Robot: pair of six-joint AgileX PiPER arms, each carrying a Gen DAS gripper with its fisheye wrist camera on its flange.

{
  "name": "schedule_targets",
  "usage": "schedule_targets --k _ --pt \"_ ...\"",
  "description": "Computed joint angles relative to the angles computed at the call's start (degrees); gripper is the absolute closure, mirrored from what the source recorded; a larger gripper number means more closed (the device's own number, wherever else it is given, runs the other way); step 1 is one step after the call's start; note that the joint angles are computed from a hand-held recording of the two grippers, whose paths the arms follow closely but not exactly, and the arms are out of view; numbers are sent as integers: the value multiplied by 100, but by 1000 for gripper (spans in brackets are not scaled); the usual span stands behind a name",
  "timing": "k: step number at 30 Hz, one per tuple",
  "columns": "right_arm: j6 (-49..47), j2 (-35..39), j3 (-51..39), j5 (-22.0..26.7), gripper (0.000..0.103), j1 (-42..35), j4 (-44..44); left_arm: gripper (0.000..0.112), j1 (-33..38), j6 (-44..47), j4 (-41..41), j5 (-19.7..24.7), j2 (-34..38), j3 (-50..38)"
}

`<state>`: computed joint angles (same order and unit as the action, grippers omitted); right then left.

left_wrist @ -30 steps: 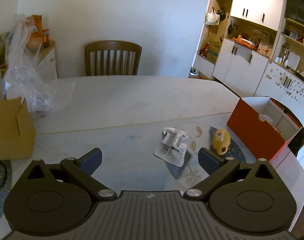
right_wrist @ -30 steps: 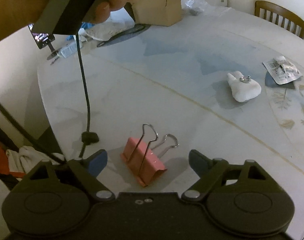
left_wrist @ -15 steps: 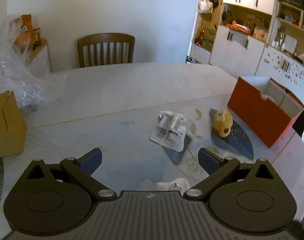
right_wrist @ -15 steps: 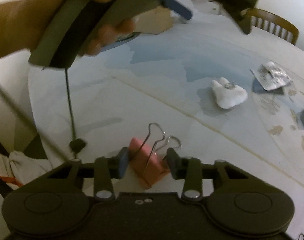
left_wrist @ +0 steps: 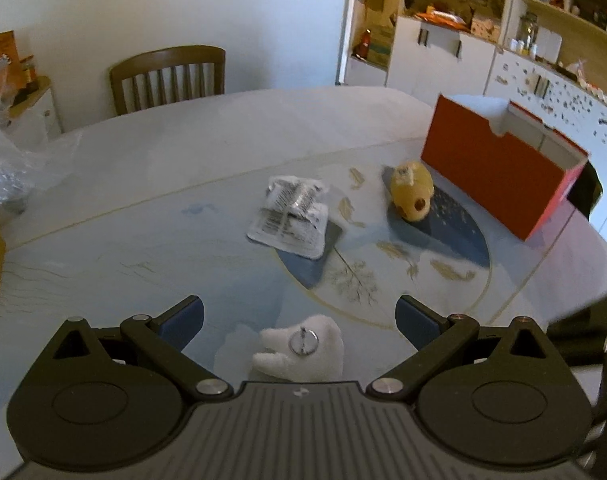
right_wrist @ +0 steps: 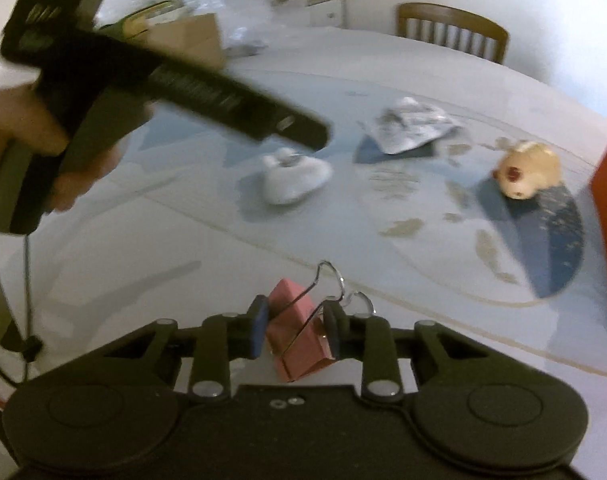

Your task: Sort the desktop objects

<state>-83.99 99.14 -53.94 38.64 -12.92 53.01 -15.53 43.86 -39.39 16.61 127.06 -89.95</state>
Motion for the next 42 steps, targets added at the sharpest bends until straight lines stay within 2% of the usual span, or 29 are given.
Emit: schedule_targets --k 7,9,11,15,17,18,21,24,28,33,42 --pt "329 141 -297 -54 81 -314 -134 11 -124 -416 675 -81 230 -50" --pt "390 133 -350 -82 83 -348 -135 20 -132 -556 780 -9 281 -99" --pt "418 170 -432 -61 84 -403 -146 34 -133 -751 927 104 344 -197" --pt "540 213 -518 -76 86 -443 -183 42 -152 -1065 1170 188 406 -284" --pt "565 238 -559 -36 87 -483 -174 55 -164 -1266 1362 240 432 -321" --pt "536 237 -569 -9 88 -515 -155 58 -165 -1384 1463 292 451 -355" --pt "489 231 -603 51 90 -572 -130 58 -202 -1596 1674 255 448 -338" --pt "469 239 -669 153 93 -667 -96 60 -333 -2197 2381 119 398 -271" --pt "409 244 -760 324 96 -834 -13 61 -446 -2719 2899 37 324 -172" --pt "307 239 -923 644 98 -1118 128 61 -554 -3109 3077 -5 147 -47" --pt "240 344 -1629 1535 103 -1755 245 61 -905 -4145 3579 273 -210 -163"
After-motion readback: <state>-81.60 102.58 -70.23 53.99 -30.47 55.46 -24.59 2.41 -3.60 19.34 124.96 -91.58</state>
